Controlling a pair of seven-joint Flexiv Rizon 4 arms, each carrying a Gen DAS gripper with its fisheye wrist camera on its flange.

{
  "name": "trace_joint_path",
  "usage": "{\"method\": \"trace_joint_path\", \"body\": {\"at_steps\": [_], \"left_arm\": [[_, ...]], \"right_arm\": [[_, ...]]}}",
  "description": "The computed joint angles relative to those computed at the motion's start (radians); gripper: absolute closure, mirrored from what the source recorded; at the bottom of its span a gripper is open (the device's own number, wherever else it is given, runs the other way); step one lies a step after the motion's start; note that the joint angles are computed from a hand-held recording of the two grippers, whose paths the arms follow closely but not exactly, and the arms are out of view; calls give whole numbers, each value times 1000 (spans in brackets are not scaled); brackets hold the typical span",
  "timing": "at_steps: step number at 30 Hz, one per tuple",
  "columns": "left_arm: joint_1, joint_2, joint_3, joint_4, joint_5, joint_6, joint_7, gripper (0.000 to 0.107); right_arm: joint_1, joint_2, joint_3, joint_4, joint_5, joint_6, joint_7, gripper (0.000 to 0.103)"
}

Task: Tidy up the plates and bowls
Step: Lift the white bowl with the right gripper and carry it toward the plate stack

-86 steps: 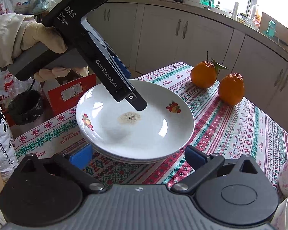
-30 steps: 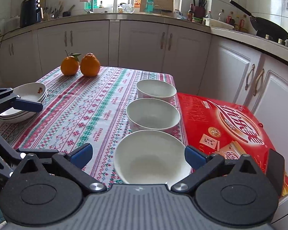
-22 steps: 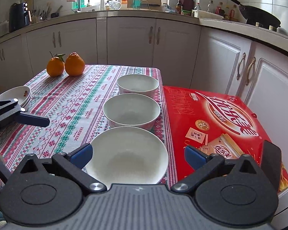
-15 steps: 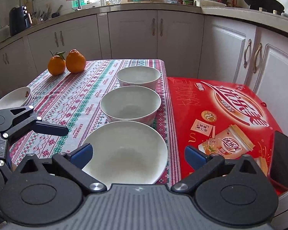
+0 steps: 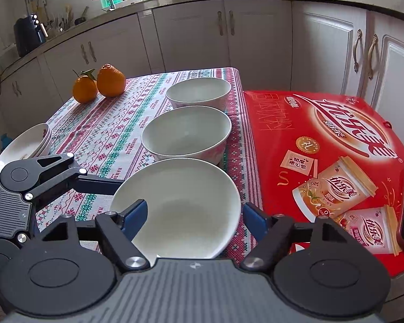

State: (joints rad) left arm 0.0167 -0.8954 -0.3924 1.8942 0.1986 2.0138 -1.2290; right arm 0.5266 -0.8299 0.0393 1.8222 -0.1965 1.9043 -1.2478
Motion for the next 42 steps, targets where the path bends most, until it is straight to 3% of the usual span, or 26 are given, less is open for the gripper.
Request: {"method": "trace_joint_path", "body": {"at_steps": [5, 20, 42], "left_arm": [[23, -10, -23, -4, 16, -3, 0, 18], [28, 31, -8, 48, 10, 10, -22, 20], [-40, 167, 161, 249, -56, 155, -194, 20]], "right_arm": [[-104, -17, 110, -18, -55, -12, 24, 29], [-96, -4, 111, -7, -98, -10, 34, 29], [-151, -46, 270, -80, -256, -77, -19, 29]]}}
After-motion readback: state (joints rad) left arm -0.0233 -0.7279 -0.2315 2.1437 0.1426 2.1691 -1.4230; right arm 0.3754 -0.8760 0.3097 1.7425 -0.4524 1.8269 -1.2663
